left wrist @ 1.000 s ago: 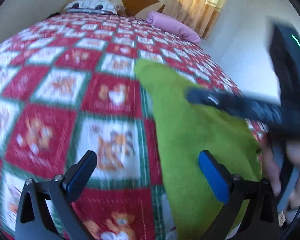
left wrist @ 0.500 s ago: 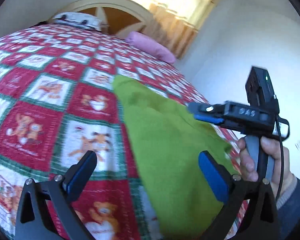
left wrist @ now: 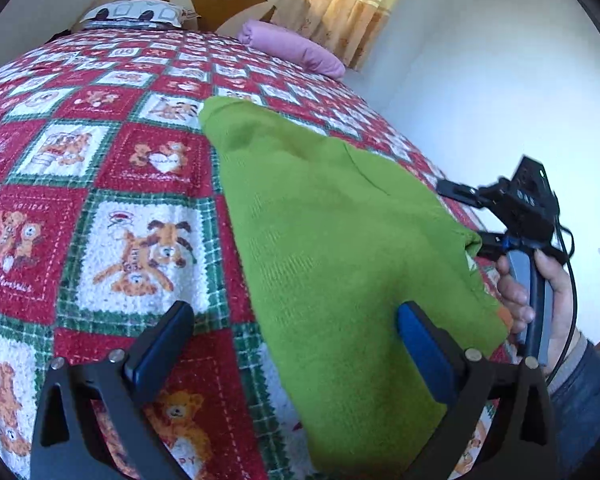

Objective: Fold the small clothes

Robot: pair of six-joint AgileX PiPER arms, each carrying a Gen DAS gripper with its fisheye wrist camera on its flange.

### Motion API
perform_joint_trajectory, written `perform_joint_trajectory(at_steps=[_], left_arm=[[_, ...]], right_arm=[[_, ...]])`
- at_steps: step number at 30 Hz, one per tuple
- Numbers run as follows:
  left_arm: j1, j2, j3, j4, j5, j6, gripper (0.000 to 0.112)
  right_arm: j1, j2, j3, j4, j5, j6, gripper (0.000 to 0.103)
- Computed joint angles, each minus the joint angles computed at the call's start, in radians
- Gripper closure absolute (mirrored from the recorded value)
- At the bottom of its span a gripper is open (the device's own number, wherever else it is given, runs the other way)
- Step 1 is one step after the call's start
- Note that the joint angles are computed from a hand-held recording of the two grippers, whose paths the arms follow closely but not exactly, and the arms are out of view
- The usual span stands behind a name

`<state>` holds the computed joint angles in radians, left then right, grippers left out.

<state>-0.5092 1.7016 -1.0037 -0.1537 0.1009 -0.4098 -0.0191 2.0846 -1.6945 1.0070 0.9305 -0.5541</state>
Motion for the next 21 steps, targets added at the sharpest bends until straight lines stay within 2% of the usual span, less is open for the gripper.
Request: perform_joint_trajectory(at_steps=[1, 4, 5, 7, 8, 12, 14, 16, 21], left_arm=[[-0.003, 0.006, -0.008, 0.008, 0.007, -0.002, 0.009], [-0.001, 0.021, -0.028, -0.085, 0.033, 0.105, 0.009], [0.003, 0.027, -0.034, -0.142, 0.041, 0.165, 0.009], [0.006, 0.032, -0.04, -0.159, 0.051, 0.186, 0.009], [0.004, 0.034, -0.042, -0.135, 0.054, 0.165, 0.009], [-0.018, 0.046, -0.073, 0.114, 0.095, -0.073, 0.009], [-0.029, 0.055, -0.09, 0.209, 0.12, -0.159, 0.009], [-0.036, 0.066, -0.109, 0.254, 0.14, -0.198, 0.009], [-0.04, 0.064, -0.107, 0.286, 0.144, -0.221, 0.009]], right_arm=[[0.004, 0.015, -0.021, -0.013, 0.008, 0.012, 0.037], [0.027, 0.069, -0.101, -0.094, 0.009, 0.083, 0.037], [0.029, 0.085, -0.118, -0.091, 0.015, 0.083, 0.037], [0.03, 0.107, -0.142, -0.075, 0.022, 0.077, 0.037], [0.032, 0.125, -0.171, -0.075, 0.032, 0.086, 0.037], [0.044, 0.157, -0.217, -0.057, 0.053, 0.061, 0.038], [0.053, 0.154, -0.209, -0.055, 0.046, 0.026, 0.052], [0.055, 0.154, -0.197, -0.064, 0.029, 0.026, 0.062], [0.031, 0.172, -0.179, -0.001, 0.024, 0.006, 0.063]])
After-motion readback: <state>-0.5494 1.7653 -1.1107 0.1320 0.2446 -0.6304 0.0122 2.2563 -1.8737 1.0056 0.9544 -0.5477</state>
